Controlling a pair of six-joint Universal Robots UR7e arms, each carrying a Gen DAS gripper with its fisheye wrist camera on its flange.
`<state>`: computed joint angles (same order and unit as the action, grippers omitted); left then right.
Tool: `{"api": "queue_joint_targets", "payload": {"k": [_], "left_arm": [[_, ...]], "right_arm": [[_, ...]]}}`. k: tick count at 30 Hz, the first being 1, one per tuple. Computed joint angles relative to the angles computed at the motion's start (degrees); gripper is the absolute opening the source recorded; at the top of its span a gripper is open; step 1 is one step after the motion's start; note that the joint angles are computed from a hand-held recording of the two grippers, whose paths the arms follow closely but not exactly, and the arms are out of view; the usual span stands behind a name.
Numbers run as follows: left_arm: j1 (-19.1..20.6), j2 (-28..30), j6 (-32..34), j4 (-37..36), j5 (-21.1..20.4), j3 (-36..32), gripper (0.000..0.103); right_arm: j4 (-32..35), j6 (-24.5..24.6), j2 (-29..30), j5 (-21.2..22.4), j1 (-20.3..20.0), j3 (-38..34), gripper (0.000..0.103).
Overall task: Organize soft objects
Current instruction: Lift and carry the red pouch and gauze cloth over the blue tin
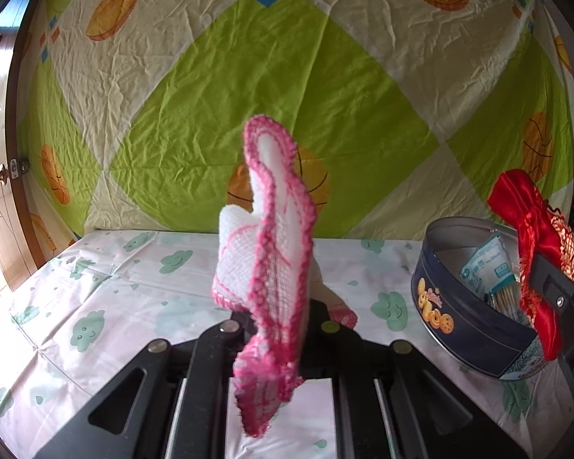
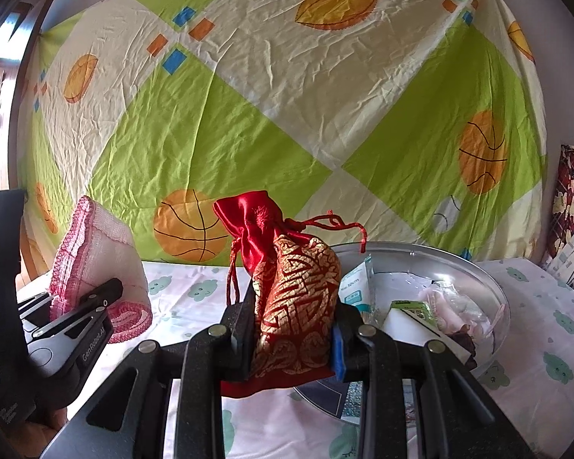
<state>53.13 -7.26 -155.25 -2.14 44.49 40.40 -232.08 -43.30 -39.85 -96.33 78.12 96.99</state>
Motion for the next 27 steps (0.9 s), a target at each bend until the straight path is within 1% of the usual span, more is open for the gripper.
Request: {"api": "queue_joint_targets", "payload": {"k": [8,16,27], "left_arm": [[-1.5,0.39,0.73,-0.96,0.0,1.01,0.008],[-2.93,1.35,0.33,-0.66,0.2,0.27,0.008],[-4.94,2.79,1.02,-0.27,1.64,-1.44,0.008]], "right_arm": [[-1.45,-0.41,-1.85,1.2,-0.96,1.94,0.032],[-3.95,-2.01,-3.55,2.5,-2.4,3.36,0.032],[-4.22,-1.26,-6.11,3.76,-4.03,4.43,0.032]]}}
